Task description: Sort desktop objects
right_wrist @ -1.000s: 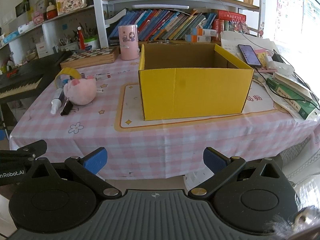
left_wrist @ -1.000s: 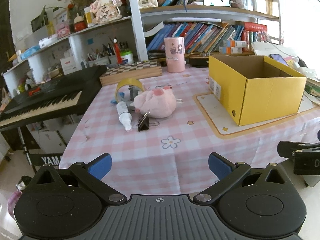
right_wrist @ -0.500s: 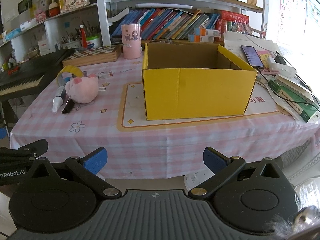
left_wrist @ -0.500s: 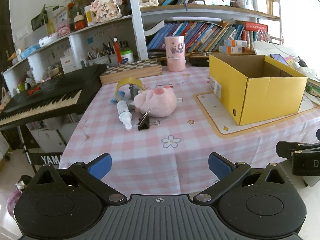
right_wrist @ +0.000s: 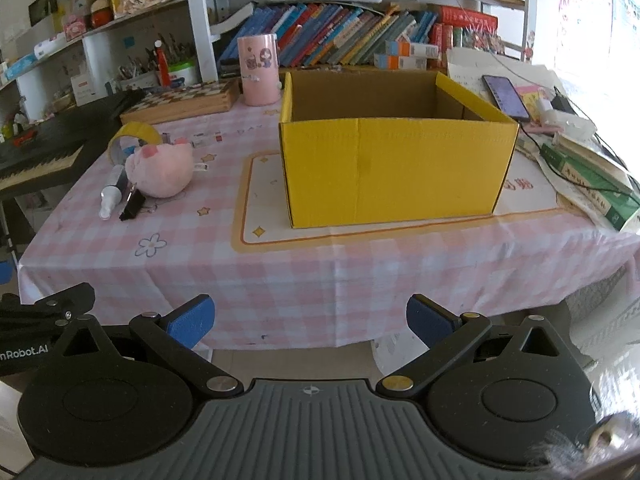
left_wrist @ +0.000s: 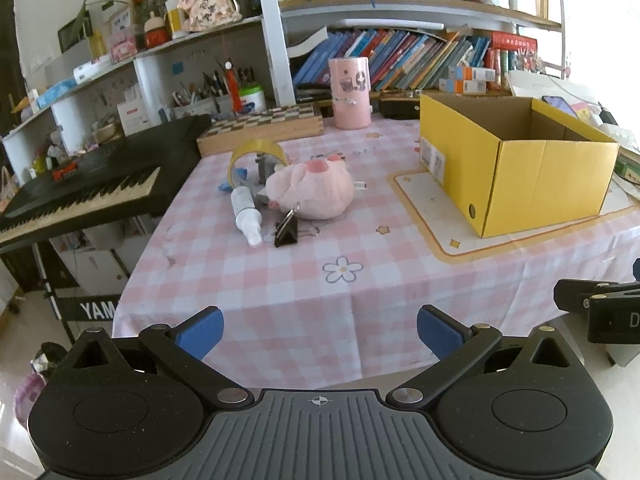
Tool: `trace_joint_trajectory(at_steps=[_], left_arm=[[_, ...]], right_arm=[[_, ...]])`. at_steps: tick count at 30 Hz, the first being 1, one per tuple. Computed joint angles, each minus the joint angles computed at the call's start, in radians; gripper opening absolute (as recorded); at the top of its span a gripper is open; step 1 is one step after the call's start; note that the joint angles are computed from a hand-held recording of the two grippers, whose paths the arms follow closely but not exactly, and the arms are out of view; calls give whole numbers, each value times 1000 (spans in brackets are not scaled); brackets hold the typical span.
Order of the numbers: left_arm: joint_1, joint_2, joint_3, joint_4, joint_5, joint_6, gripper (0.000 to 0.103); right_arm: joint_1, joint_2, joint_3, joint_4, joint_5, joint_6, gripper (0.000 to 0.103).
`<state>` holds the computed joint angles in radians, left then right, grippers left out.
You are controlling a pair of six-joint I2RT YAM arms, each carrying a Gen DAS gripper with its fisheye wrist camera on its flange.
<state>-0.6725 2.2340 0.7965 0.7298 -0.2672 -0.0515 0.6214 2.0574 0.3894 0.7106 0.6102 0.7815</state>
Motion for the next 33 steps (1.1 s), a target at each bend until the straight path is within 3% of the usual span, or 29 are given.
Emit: trace_joint_trajectory(at_steps=[33], left_arm=[[11,12,31,-21,13,24,103]], right_arm=[[-20,12,31,4,-27,-64,103]])
